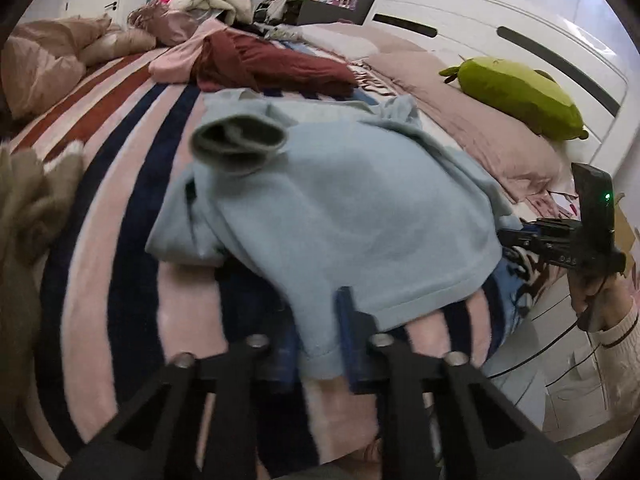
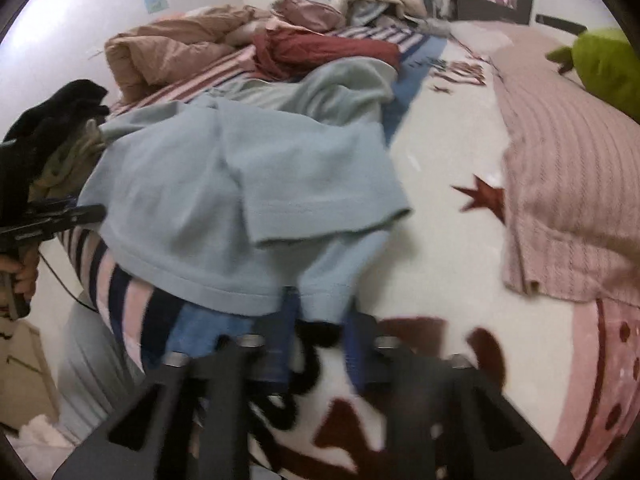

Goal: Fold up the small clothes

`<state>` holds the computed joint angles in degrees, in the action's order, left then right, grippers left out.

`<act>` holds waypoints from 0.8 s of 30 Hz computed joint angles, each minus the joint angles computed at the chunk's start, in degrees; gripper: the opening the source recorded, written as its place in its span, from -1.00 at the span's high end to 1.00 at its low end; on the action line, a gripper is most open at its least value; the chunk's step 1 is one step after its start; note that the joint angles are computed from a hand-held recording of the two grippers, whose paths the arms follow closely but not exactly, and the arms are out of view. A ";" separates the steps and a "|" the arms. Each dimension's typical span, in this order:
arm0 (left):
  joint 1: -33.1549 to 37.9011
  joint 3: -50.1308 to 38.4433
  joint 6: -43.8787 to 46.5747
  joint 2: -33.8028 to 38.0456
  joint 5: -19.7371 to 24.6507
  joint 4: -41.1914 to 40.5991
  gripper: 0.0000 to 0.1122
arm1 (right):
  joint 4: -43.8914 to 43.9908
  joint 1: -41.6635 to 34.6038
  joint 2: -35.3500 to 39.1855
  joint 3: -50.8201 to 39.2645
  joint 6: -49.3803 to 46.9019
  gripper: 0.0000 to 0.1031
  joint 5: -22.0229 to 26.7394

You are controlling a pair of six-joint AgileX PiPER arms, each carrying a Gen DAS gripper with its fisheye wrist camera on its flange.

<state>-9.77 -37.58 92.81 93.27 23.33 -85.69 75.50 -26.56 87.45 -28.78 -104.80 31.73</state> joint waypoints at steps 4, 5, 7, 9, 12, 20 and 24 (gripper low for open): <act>2.22 -3.27 -7.11 -4.22 2.47 8.88 0.85 | 2.52 2.05 -3.63 -0.21 -1.28 0.87 -1.44; 3.44 -4.77 -9.91 -5.00 4.32 11.42 0.85 | 2.60 2.23 -4.37 -0.80 -0.31 0.87 -0.61; 6.10 -9.36 -14.34 -5.94 8.41 14.36 0.85 | 1.42 1.74 -4.89 -3.51 2.65 0.87 2.00; 6.51 -14.47 -19.10 -5.02 8.88 17.47 0.85 | 0.70 3.10 -4.95 -7.59 6.21 0.88 2.81; 5.68 -25.07 -27.86 0.17 9.09 23.29 0.85 | -1.76 6.63 -2.45 -15.61 13.38 0.88 0.69; -0.07 -67.10 -69.71 28.01 11.88 60.14 0.76 | -28.12 12.67 19.40 -49.04 53.10 0.90 -2.02; -1.72 -89.89 -89.86 43.37 20.72 79.05 -0.04 | -44.83 15.26 28.72 -60.59 71.81 0.84 -2.46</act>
<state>-11.49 -127.47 2.95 136.64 44.05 -6.63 30.67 -11.30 116.17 -89.37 -32.98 29.27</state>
